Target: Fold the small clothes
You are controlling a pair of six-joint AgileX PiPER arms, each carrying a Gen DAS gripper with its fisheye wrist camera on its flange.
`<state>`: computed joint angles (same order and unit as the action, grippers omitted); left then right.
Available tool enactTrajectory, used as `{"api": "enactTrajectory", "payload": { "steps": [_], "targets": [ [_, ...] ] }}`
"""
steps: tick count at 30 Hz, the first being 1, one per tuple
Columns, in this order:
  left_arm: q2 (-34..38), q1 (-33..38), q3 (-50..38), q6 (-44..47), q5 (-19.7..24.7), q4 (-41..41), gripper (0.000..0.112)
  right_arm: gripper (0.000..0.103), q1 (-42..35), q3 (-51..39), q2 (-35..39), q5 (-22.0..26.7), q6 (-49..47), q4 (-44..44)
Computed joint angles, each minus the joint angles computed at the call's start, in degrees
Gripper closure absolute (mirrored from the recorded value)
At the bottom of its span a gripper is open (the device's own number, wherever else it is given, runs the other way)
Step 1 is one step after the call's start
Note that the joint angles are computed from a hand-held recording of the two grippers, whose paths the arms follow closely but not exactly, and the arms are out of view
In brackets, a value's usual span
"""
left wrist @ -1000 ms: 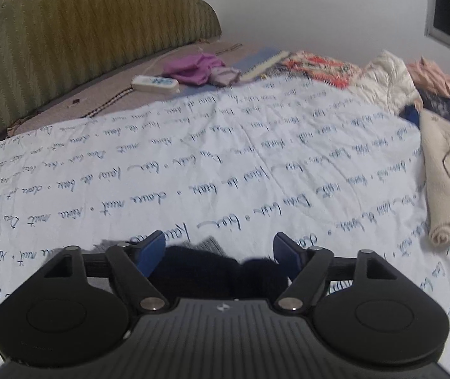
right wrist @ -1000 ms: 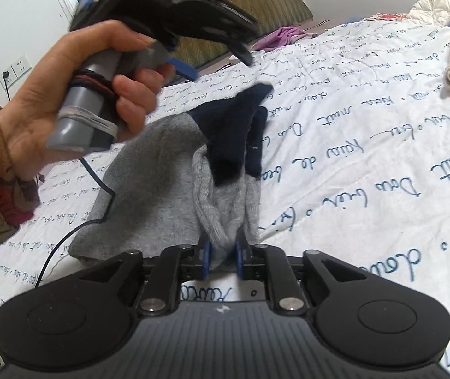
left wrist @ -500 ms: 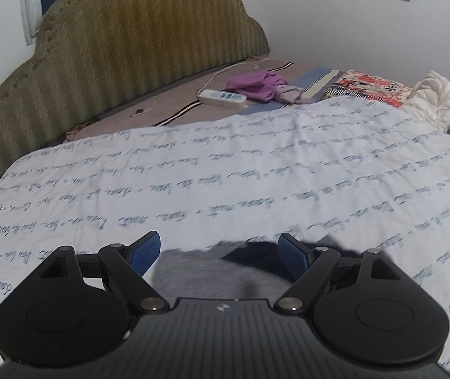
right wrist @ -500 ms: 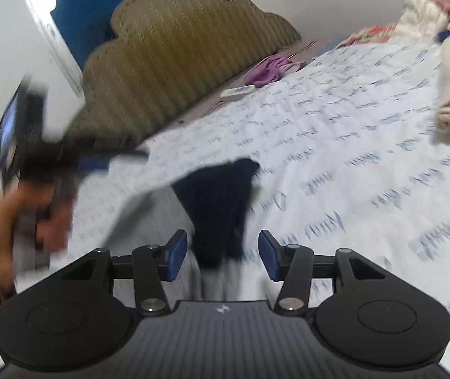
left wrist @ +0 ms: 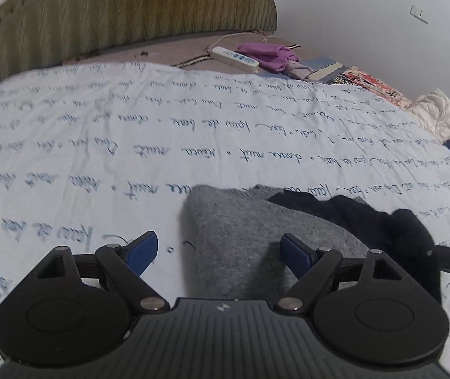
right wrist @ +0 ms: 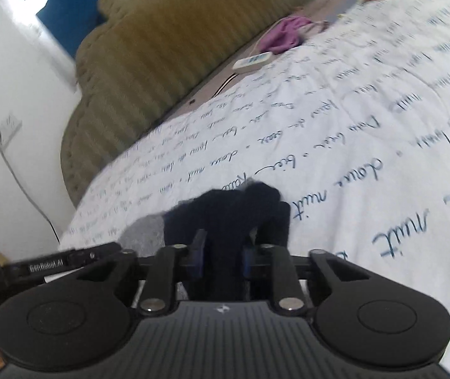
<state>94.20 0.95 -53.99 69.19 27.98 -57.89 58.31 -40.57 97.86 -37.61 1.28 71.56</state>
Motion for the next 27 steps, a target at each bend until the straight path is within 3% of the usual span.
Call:
{"api": "enactTrajectory", "payload": {
  "steps": [3,5,7,11,13,16,19,21,23,25,27],
  "targets": [
    [2.0,0.4,-0.3,1.8,2.3,-2.6,0.035,0.093,-2.0,0.1,0.2,2.2,-0.3,-2.6],
    [3.1,0.4,-0.7,2.3,3.6,-2.9,0.073,0.095,-3.6,1.5,-0.4,3.1,5.6,-9.0],
    [2.5,0.5,0.4,4.2,1.3,-5.3,0.091,0.095,-4.4,2.7,-1.0,1.7,12.1,-16.6],
    [1.8,5.4,1.3,10.7,5.6,-13.1,0.104,0.095,-4.8,5.2,-2.1,-6.0,23.1,-30.8],
    [1.6,6.6,1.3,12.9,6.2,-15.5,0.112,0.095,-5.2,4.5,-2.1,-5.4,20.7,-29.8],
    [2.8,5.6,-0.3,8.9,6.1,-10.4,0.112,0.095,-7.3,0.8,-0.9,3.9,9.1,-17.9],
    [1.4,4.9,1.2,10.9,5.2,-11.2,0.101,0.095,-8.2,2.2,0.0,5.4,11.5,-17.6],
    [0.1,4.4,1.8,9.8,4.1,-9.8,0.081,0.095,-8.2,3.3,0.2,4.8,14.8,-18.6],
    [-1.9,4.9,3.2,9.4,4.0,-8.0,0.044,0.091,-7.5,4.2,-0.7,4.7,14.5,-15.4],
    [-5.3,6.2,6.6,15.5,4.0,-10.7,0.036,0.079,-4.4,4.6,-2.7,3.6,8.2,-6.6],
    [-9.6,7.7,10.2,21.3,4.5,-11.2,0.034,0.076,2.1,6.2,-5.1,-0.6,1.4,1.6]
  ]
}}
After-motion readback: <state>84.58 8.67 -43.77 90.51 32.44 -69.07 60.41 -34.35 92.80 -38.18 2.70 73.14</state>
